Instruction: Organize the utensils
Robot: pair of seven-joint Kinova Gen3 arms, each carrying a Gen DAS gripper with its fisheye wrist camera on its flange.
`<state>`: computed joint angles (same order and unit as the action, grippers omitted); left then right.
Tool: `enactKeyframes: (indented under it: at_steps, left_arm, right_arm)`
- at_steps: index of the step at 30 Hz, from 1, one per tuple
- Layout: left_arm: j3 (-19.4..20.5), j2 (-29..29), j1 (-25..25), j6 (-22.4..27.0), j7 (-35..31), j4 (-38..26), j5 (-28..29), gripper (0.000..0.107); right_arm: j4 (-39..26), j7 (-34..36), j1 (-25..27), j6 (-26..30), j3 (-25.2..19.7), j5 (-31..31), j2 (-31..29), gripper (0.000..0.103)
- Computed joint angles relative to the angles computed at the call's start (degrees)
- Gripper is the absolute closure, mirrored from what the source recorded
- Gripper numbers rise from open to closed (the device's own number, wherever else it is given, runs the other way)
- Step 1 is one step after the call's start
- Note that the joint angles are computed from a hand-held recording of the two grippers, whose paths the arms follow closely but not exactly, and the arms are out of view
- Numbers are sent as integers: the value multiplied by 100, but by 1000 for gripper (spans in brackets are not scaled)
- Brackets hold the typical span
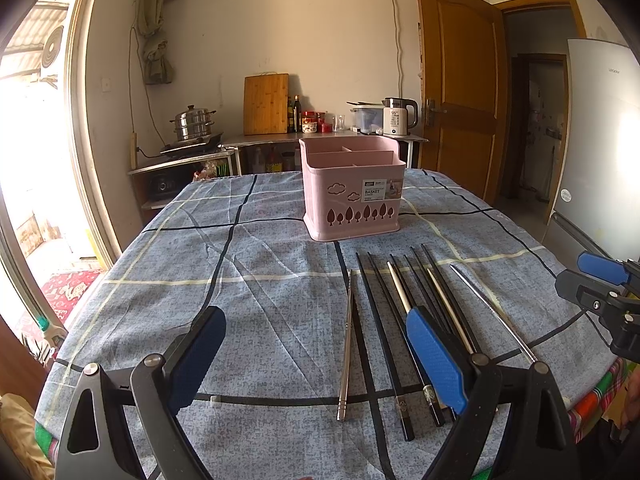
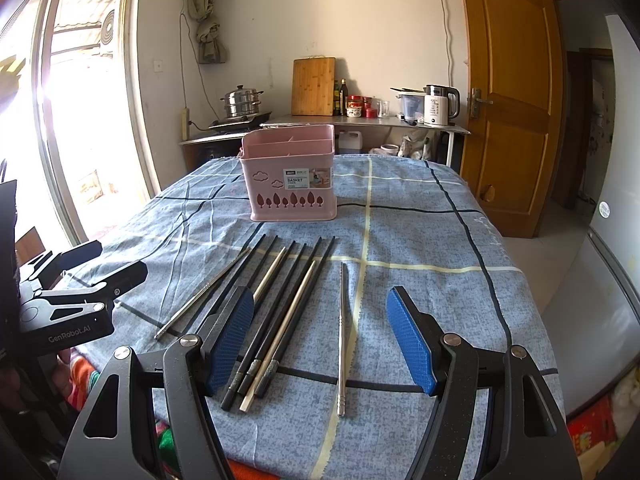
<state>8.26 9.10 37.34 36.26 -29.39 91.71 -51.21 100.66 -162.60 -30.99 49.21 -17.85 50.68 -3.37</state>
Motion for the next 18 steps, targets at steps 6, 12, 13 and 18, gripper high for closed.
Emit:
enactKeyframes:
  at_steps: [6,12,13,18]
  left_arm:
    - [4,-2,-4,-7,-5,2,10,15]
    - [4,8,0,-39,-13,12,4,15]
    - [-2,-10,-6,-53,-17,32,9,15]
    - [1,-7,-1,-56,1,40,5,15]
  right_arm:
    - [10,-15,-2,-8,1,18,5,34]
    - [5,-5,0,-7,6,7,4,34]
    - [5,-11,-1,-4,5,12,6,34]
    - [1,-6,2,-7,7,7,10,34]
